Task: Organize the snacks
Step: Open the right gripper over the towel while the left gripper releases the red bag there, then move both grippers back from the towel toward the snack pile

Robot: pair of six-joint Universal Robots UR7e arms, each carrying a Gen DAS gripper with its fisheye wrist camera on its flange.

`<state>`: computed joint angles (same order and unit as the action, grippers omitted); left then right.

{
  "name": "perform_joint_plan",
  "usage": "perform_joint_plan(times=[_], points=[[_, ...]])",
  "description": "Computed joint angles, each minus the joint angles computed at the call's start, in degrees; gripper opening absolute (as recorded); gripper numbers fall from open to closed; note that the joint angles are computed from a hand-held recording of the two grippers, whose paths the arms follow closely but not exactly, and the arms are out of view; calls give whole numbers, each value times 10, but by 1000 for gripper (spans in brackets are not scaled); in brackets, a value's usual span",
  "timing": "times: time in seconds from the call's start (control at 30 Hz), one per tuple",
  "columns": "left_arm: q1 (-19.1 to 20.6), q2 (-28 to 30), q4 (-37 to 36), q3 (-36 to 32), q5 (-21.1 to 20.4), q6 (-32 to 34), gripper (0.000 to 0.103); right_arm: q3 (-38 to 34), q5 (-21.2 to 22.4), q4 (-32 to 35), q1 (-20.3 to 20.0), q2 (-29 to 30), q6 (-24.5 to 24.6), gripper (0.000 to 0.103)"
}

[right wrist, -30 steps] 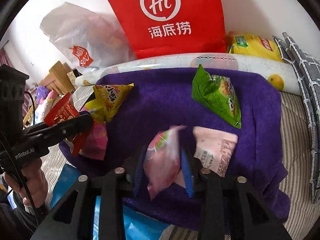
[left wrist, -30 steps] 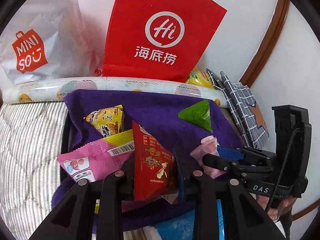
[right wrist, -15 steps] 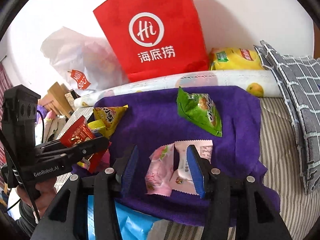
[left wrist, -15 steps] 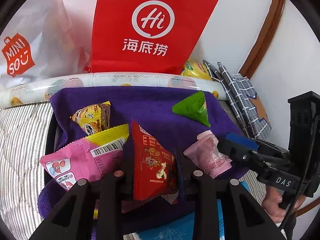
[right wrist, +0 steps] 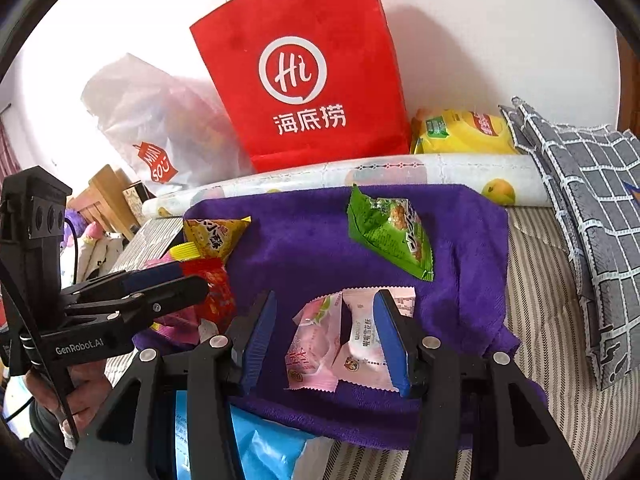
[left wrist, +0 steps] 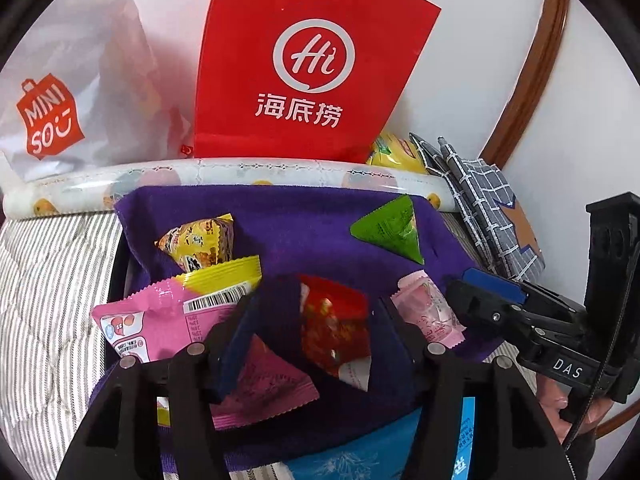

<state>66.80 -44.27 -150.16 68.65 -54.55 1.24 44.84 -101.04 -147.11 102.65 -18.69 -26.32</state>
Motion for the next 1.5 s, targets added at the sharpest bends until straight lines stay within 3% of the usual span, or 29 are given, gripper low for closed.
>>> perform_joint_plan(times=[0.47, 0.7, 1.0, 1.33, 1.5], points=[[-6, -15, -25, 24, -1, 11, 66, 39, 1, -64, 5, -16, -10, 51], [-10, -19, -28, 31, 8, 16, 66, 54, -13, -105, 12, -15, -39, 51], [-14, -27, -21, 37, 2, 6, 66, 67, -11, -132, 16, -21, -34, 51], [-30, -45, -9, 55, 22, 10, 66, 166, -69, -194, 43, -92, 6, 51], [-44, -77, -31, 100, 44, 9, 66, 229, -107, -225, 58, -131, 16, 51]])
